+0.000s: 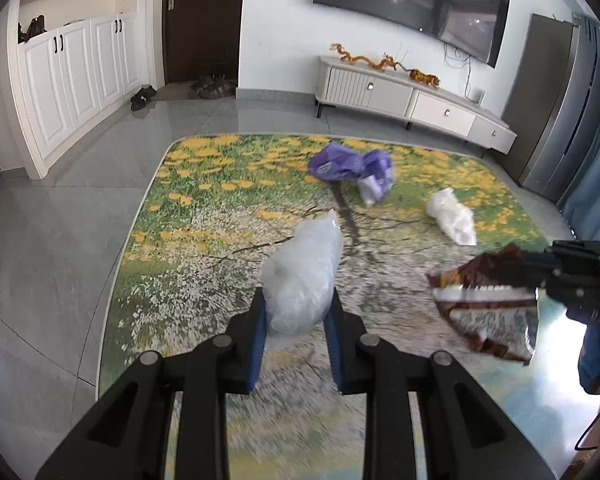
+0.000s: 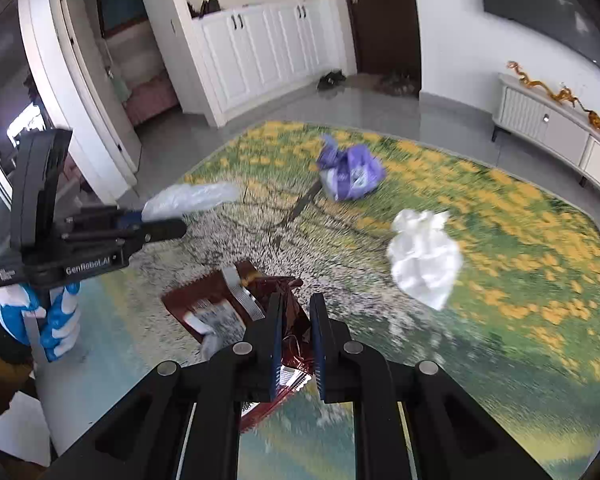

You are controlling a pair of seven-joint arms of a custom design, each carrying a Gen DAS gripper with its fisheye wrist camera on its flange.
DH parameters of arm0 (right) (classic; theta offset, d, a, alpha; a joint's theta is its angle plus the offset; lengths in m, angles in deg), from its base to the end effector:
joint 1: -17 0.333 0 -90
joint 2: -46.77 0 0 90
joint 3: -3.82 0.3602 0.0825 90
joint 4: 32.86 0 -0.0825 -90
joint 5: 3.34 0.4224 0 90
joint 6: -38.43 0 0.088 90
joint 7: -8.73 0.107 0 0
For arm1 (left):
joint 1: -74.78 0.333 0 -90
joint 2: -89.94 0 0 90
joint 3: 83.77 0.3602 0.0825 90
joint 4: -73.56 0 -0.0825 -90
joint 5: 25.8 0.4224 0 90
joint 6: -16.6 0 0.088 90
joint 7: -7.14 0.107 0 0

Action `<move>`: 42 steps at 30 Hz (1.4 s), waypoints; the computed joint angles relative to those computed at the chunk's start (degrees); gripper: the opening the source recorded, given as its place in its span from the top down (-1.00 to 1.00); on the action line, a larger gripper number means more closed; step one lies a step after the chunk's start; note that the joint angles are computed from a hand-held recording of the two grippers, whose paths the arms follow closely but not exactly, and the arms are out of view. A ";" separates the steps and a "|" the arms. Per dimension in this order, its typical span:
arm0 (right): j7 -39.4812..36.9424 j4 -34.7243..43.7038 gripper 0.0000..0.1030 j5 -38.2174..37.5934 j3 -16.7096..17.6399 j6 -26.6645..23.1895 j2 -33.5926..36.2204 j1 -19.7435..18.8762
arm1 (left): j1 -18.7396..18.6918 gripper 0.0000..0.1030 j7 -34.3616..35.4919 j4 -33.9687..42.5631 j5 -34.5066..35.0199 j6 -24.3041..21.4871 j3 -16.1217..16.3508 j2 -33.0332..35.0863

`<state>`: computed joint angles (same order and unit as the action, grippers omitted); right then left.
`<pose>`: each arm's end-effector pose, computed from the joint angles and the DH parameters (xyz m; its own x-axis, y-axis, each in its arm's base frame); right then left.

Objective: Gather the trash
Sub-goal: 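Grasp the clear plastic bag with the left gripper while the right gripper grasps the brown snack bag, then carry the clear bag and brown snack bag over the white bin, then open both grippers over the bin to drop both bags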

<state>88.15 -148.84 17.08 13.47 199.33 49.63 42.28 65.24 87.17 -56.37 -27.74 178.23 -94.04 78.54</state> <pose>0.5399 0.3544 0.5343 0.5330 -0.8233 -0.1952 -0.6905 -0.2899 -0.6627 0.5238 -0.1931 0.5533 -0.1956 -0.9742 0.1125 -0.7373 0.0704 -0.6719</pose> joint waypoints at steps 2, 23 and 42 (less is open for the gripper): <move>-0.24 -1.78 0.76 1.00 -0.23 1.32 -2.33 -0.24 | -0.18 0.51 -0.64 -0.37 0.28 0.26 -0.45 -1.17; 21.67 -36.32 0.76 -11.04 -5.70 8.07 -41.75 -15.74 | -12.69 0.51 3.23 14.86 1.35 -5.26 -8.00 7.74; 34.06 -46.69 0.75 -21.69 -10.40 5.47 -42.50 -36.58 | -34.79 0.46 3.67 72.76 10.92 -32.74 -7.02 51.45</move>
